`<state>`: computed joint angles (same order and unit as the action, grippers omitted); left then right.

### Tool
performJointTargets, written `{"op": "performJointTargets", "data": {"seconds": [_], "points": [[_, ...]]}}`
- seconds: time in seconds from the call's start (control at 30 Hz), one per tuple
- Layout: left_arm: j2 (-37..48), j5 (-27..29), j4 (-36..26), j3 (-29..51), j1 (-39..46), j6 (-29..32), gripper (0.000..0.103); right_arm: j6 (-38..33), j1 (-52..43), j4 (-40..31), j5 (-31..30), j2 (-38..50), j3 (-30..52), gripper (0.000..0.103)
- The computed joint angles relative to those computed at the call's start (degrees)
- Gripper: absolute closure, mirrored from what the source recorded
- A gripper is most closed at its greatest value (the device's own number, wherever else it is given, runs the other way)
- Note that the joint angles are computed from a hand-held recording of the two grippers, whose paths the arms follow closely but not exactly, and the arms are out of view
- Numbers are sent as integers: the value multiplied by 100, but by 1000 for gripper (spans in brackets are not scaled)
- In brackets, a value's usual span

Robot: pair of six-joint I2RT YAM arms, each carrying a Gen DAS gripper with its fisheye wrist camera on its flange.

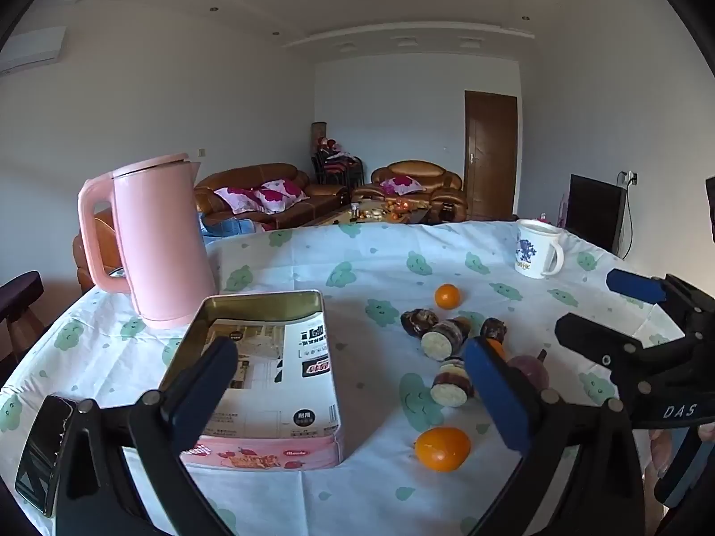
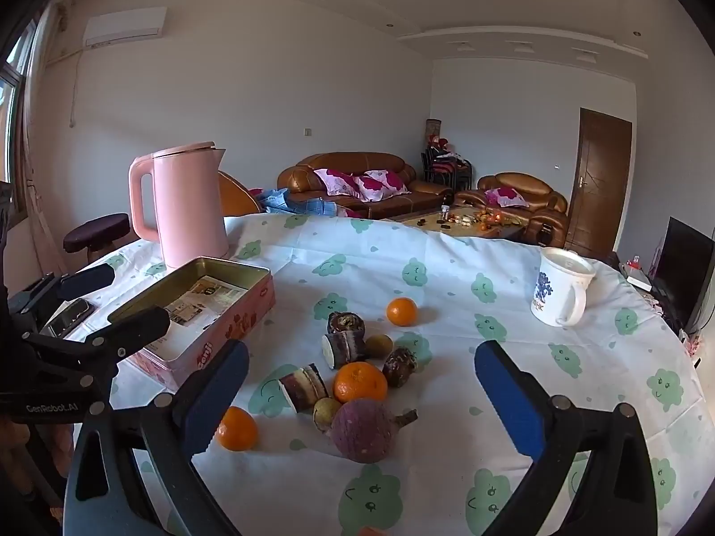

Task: Organize fruits
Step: 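Move both tools toward the fruit pile on the table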

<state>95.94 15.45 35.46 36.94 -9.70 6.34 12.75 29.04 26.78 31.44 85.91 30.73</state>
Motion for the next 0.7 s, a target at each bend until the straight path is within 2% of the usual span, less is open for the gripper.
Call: {"op": "performJointTargets", "data": {"seconds": [0.13,0.27,0.3,0.7], "points": [[17,-67,-12,10,22,-3,0,-21,-46,92,-37,-24,-75,1],[170,-120,284,-121,-153,94,0,-63,-80,190,-38,-76,-196,1],[95,-25,-43,36,-104,110,0,31,-115,305,-43,-26,-352,1],[42,-40,44,-50,-130,77,0,228,-85,-61,125,-271,-324,1]]}}
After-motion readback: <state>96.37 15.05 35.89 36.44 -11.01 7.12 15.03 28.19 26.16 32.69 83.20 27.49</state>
